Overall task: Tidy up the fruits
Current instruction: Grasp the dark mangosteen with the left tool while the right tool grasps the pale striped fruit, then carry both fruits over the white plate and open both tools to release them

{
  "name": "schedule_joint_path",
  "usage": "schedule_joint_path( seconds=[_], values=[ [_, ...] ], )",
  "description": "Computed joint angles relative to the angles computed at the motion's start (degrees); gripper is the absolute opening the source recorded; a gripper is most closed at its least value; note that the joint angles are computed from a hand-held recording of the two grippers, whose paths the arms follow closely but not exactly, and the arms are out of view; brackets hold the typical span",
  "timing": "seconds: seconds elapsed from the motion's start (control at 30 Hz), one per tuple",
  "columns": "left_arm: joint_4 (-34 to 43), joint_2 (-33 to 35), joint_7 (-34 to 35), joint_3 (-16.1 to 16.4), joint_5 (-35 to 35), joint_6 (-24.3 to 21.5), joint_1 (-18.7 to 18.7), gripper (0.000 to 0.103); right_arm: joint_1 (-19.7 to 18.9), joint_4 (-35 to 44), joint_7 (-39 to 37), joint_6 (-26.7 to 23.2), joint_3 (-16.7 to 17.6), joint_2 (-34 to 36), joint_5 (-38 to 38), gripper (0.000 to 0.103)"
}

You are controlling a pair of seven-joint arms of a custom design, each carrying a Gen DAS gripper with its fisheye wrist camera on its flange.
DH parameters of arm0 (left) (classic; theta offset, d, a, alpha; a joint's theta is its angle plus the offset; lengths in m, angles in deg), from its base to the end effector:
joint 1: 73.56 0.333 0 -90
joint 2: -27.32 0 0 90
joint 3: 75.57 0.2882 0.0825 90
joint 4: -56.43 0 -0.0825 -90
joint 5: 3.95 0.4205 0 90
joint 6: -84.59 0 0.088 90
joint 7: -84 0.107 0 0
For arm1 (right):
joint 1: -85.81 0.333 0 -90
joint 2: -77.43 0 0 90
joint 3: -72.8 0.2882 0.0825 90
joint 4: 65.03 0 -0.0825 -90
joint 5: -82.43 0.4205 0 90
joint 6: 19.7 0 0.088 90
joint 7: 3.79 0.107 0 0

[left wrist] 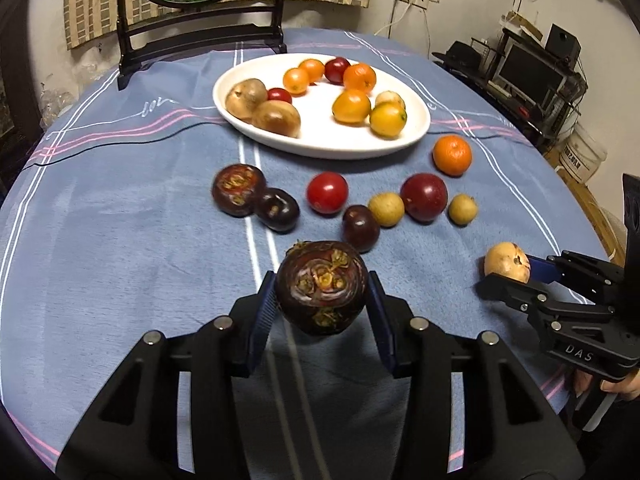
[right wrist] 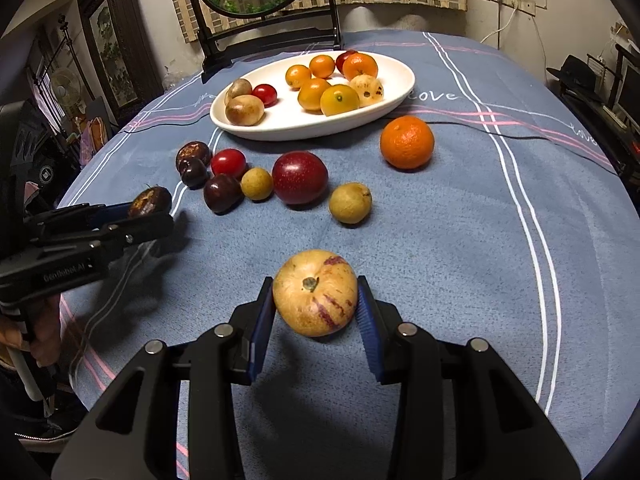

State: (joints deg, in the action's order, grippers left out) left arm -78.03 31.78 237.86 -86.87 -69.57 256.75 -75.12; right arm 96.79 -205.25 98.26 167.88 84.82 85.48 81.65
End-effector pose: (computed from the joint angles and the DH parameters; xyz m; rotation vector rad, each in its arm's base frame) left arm 0.5443 -0.0569 0.2817 -1.6829 2.1319 -0.8542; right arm 0.5049 0.2167 0.2672 -1.9233 1.5841 -0.3846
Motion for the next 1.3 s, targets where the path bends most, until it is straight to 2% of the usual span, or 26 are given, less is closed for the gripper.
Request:
schedule_joint_path(
  seconds=[0.1, 0.2, 0.3, 0.33, 0.43, 0.53, 0.57, 0.67, 0.73, 0.83, 0.87, 0.93, 1.0, 1.1, 1.13, 1.2, 1.3],
  values=[
    [0.19, -0.47, 0.78, 0.22, -0.83, -0.28, 0.26, 0.045, -2.96, -0.42, 0.21, 0.52, 2.69, -0.80, -0.78, 0.040],
    [0.15, -1.07, 1.59, 0.48, -1.50, -0.12, 0.15, 0.045, -2.81, -0.71, 0.80, 1.09, 2.23, -1.65, -1.63, 0.040],
    [0.17, -1.25, 1.07, 0.88, -1.10, -0.12, -0.07, 0.045, -4.29, -0.69, 2.30, 1.39, 3.31, -2.03, -3.40, 0.040],
    [0.20, -1.23, 0.34, 1.03, -0.42, -0.16, -0.14, 0.045, -3.47, -0.61, 2.43, 1.40, 2.43, -2.14, -3.59, 0.040],
    [0.40, -1.26, -1.18, 1.26, 0.97, -0.48, -0.12, 0.045, 3.11, -0.21, 1.11, 1.21, -3.78, -2.51, -2.15, 0.040],
    [0.95, -1.28, -0.79, 1.26, 0.95, -0.28, -0.07, 0.045, 8.10, 0.23, -0.72, 1.43, -8.49, -2.84, -0.06, 0.040],
    [1.19, -1.31, -0.47, 1.21, 0.71, -0.11, -0.07, 0.045, 8.90, 0.50, -1.24, 1.60, -9.20, -2.71, 0.51, 0.040],
    [2.07, -1.42, 0.59, 1.21, 0.04, -0.08, -0.04, 0.045, 7.11, 1.29, -1.51, 1.93, -7.50, -2.63, 0.25, 0.040],
    [2.98, -1.25, 0.25, 1.30, 1.00, -0.10, -0.08, 0.045, 9.25, 2.01, -2.96, 2.45, -9.35, -2.36, 1.86, 0.040],
    [4.89, -0.84, -0.32, 1.29, 2.03, -0.52, 0.07, 0.045, 4.52, 3.55, -0.09, 3.79, -5.44, -1.56, -0.85, 0.040],
    [5.54, -0.79, -0.59, 1.30, 2.19, -1.18, 0.23, 0.045, 5.57, 4.23, -0.81, 4.13, -6.37, -1.22, 0.23, 0.040],
    [6.94, -1.09, 1.19, 1.21, -0.06, -2.98, 0.68, 0.045, 10.70, 5.94, -4.02, 4.89, -10.80, -0.31, 4.64, 0.040],
    [8.31, -0.80, 2.66, 1.18, -1.14, -2.71, 0.52, 0.045, 10.72, 7.32, -4.74, 5.39, -10.79, 0.43, 5.57, 0.040],
    [10.52, 0.71, 1.06, 1.11, 0.80, -1.52, 0.31, 0.045, 14.55, 10.54, -8.47, 5.56, -14.03, 2.19, 9.38, 0.040],
    [11.78, 1.81, -0.89, 1.16, 2.82, -1.05, 0.29, 0.045, 14.57, 11.64, -8.98, 5.53, -14.06, 2.84, 9.77, 0.040],
    [14.26, 4.31, -6.51, 1.20, 8.76, 0.47, 0.24, 0.045, 12.22, 14.51, -8.40, 5.06, -12.18, 4.60, 8.71, 0.040],
    [17.45, 7.40, -12.34, 1.03, 15.19, 1.43, 0.61, 0.045, 17.26, 18.81, -10.20, 4.14, -17.33, 7.42, 10.97, 0.040]
  ],
)
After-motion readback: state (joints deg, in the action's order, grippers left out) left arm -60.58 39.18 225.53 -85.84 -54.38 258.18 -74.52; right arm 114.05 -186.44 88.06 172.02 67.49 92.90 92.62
